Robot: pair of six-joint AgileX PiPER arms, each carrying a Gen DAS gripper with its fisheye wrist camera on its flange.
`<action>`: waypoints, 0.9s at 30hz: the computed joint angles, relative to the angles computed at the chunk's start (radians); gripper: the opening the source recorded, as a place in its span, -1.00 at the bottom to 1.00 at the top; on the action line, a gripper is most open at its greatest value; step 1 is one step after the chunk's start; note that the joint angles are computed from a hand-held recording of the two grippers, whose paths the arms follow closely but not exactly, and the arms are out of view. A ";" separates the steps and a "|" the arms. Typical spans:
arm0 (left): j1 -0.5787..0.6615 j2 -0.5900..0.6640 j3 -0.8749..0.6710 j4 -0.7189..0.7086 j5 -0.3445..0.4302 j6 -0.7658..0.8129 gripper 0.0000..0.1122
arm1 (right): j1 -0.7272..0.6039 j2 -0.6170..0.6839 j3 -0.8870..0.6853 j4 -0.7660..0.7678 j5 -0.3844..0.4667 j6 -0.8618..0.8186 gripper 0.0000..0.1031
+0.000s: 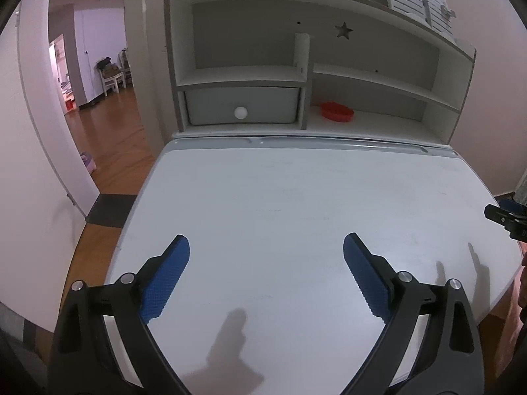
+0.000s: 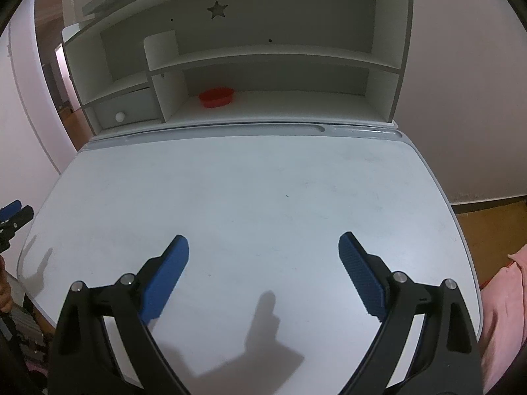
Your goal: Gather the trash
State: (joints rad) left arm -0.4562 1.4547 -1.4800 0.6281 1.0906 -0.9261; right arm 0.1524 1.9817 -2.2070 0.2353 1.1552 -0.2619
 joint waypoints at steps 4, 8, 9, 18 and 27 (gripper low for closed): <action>-0.004 -0.006 0.004 0.002 0.006 -0.013 0.63 | 0.002 0.005 -0.012 -0.010 0.008 0.012 0.73; -0.011 0.007 -0.011 0.003 0.014 -0.014 0.63 | -0.005 -0.002 -0.003 -0.014 0.006 0.011 0.73; -0.013 0.006 -0.012 0.003 0.015 -0.014 0.63 | -0.007 -0.002 -0.003 -0.013 0.006 0.011 0.73; -0.031 -0.003 -0.006 0.015 0.035 -0.035 0.63 | -0.023 -0.018 0.024 0.000 -0.003 0.000 0.73; -0.033 -0.003 -0.003 0.015 0.039 -0.041 0.63 | -0.035 -0.031 0.049 0.012 -0.014 -0.015 0.73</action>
State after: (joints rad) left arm -0.4890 1.4514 -1.4833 0.6432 1.1299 -0.9667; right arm 0.1174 1.9503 -2.1584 0.2474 1.1408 -0.2774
